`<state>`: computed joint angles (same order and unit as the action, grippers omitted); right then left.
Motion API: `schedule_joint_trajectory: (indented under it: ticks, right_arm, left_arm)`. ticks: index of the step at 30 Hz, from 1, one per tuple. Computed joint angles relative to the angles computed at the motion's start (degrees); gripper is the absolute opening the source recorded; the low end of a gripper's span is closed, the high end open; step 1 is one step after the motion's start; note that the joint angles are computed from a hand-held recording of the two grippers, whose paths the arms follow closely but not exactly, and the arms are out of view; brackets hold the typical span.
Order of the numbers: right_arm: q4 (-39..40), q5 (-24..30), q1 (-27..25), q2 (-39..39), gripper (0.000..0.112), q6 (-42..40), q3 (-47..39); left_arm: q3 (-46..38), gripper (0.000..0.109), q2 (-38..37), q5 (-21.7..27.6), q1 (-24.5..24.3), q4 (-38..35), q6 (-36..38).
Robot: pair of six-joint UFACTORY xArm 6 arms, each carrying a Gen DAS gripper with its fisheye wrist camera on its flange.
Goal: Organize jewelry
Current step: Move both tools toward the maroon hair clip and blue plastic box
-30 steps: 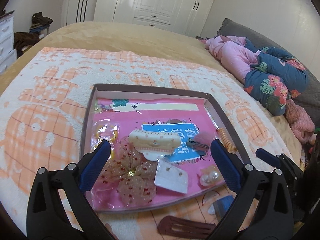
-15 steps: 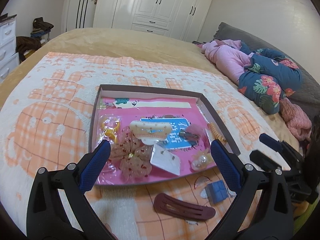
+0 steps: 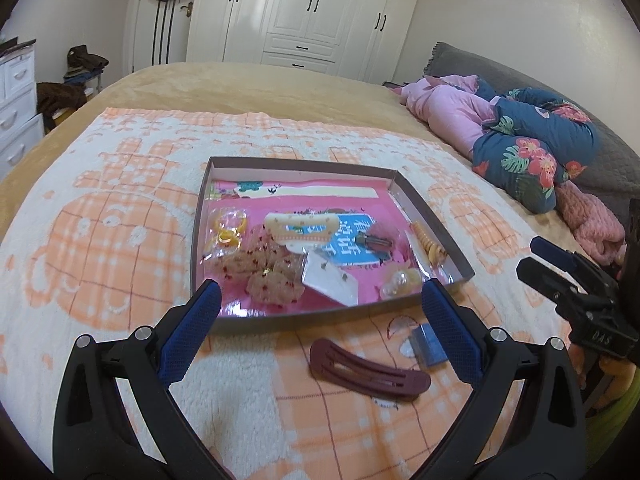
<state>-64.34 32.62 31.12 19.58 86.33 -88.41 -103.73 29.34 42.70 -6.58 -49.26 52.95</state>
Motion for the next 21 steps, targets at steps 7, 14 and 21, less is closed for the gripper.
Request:
schedule_joint_trajectory:
  ticks: [7, 14, 21]
  right_arm:
    - [0.12, 0.35, 0.95, -0.96, 0.082, 0.12, 1.83]
    - [1.22, 0.46, 1.88, -1.05, 0.082, -1.8, 3.11]
    - [3.56, 0.28, 2.28, -0.18, 0.082, -5.45, 3.77]
  left_arm:
    - [4.77, 0.092, -2.68, -0.91, 0.56, -1.07, 1.2]
    - [9.95, 0.092, -5.71, -1.22, 0.98, -1.69, 4.27]
    - [13.81, 0.092, -7.1, -0.1, 1.2, -0.93, 6.62]
